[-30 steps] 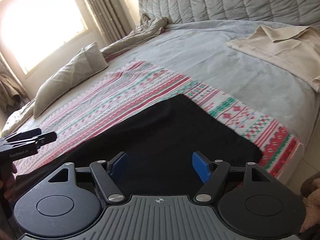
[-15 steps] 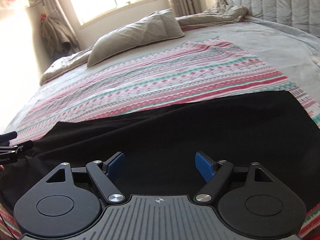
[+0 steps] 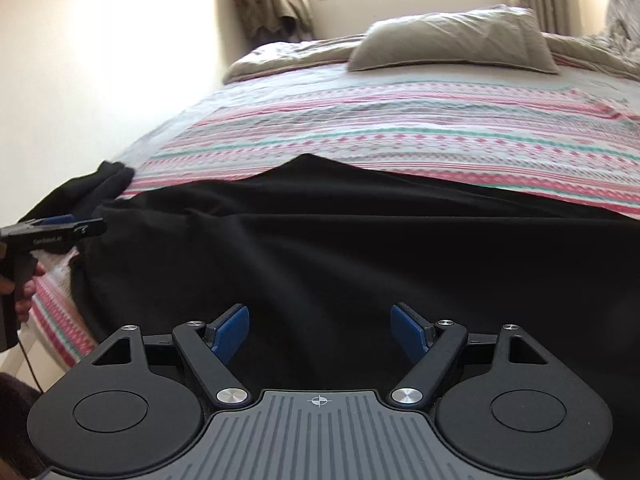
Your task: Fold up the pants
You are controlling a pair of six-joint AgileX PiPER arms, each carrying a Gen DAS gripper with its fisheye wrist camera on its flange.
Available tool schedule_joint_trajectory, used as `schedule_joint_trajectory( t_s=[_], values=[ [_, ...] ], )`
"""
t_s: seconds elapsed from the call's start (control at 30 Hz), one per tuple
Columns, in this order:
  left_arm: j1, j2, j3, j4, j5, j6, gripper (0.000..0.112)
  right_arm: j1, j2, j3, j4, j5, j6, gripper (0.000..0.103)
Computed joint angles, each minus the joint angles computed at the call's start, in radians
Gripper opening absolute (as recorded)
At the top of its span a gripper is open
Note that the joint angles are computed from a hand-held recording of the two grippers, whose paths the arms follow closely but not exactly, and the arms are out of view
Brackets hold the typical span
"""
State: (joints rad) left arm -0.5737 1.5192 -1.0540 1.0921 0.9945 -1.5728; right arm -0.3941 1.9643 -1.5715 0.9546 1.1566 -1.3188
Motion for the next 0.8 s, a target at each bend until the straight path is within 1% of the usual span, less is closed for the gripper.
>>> schedule_joint_trajectory(
  t_s=[0.07, 0.1, 0.13, 0.17, 0.2, 0.23, 0.27, 0.3, 0.33, 0.4, 0.47, 0.57, 0.6, 0.63, 0.67, 0.7, 0.73, 0.77, 0.8],
  values=[
    [0.010, -0.088, 0.081, -0.003, -0.003, -0.073, 0.103, 0.018, -0.055, 0.096, 0.033, -0.003, -0.120, 0.079],
    [0.023, -0.143, 0.129, -0.006, -0.024, -0.113, 0.103, 0.025, -0.076, 0.135, 0.047, -0.003, -0.178, 0.078],
    [0.036, -0.190, 0.166, -0.014, -0.048, -0.151, 0.100, 0.030, -0.095, 0.172, 0.056, -0.004, -0.230, 0.076],
    [0.052, -0.229, 0.197, -0.021, -0.078, -0.184, 0.093, 0.038, -0.111, 0.202, 0.061, -0.001, -0.280, 0.076],
    [0.077, -0.264, 0.227, -0.028, -0.123, -0.216, 0.090, 0.046, -0.123, 0.228, 0.061, 0.004, -0.317, 0.073],
    [0.105, -0.287, 0.246, -0.034, -0.171, -0.236, 0.086, 0.052, -0.132, 0.249, 0.054, 0.011, -0.345, 0.066],
    [0.124, -0.309, 0.266, -0.036, -0.206, -0.255, 0.082, 0.057, -0.134, 0.260, 0.042, 0.023, -0.362, 0.062],
    [0.139, -0.319, 0.280, -0.035, -0.229, -0.273, 0.080, 0.060, -0.137, 0.271, 0.030, 0.032, -0.375, 0.056],
    [0.146, -0.323, 0.287, -0.036, -0.231, -0.282, 0.077, 0.068, -0.140, 0.279, 0.019, 0.031, -0.383, 0.050],
    [0.155, -0.316, 0.285, -0.046, -0.218, -0.270, 0.076, 0.082, -0.148, 0.297, 0.011, 0.008, -0.409, 0.044],
    [0.180, -0.299, 0.284, -0.039, -0.232, -0.260, 0.076, 0.084, -0.156, 0.312, 0.014, -0.007, -0.433, 0.041],
    [0.278, -0.275, 0.292, -0.064, -0.341, -0.202, 0.076, 0.079, -0.152, 0.309, 0.020, -0.004, -0.437, 0.039],
    [0.317, -0.272, 0.300, -0.086, -0.379, -0.180, 0.075, 0.077, -0.149, 0.305, 0.020, -0.003, -0.437, 0.036],
    [0.351, -0.274, 0.311, -0.100, -0.427, -0.170, 0.062, 0.076, -0.145, 0.300, 0.019, 0.000, -0.436, 0.033],
    [0.380, -0.282, 0.322, -0.119, -0.475, -0.160, 0.058, 0.076, -0.142, 0.298, 0.019, 0.003, -0.436, 0.031],
    [0.383, -0.290, 0.333, -0.106, -0.483, -0.189, 0.057, 0.077, -0.141, 0.297, 0.018, 0.007, -0.437, 0.027],
    [0.368, -0.297, 0.332, -0.092, -0.466, -0.202, 0.055, 0.074, -0.140, 0.293, 0.017, 0.016, -0.440, 0.019],
    [0.338, -0.304, 0.328, -0.069, -0.430, -0.218, 0.054, 0.074, -0.141, 0.291, 0.018, 0.022, -0.444, 0.015],
    [0.294, -0.310, 0.320, -0.036, -0.373, -0.241, 0.053, 0.076, -0.144, 0.292, 0.021, 0.025, -0.452, 0.009]
  ],
)
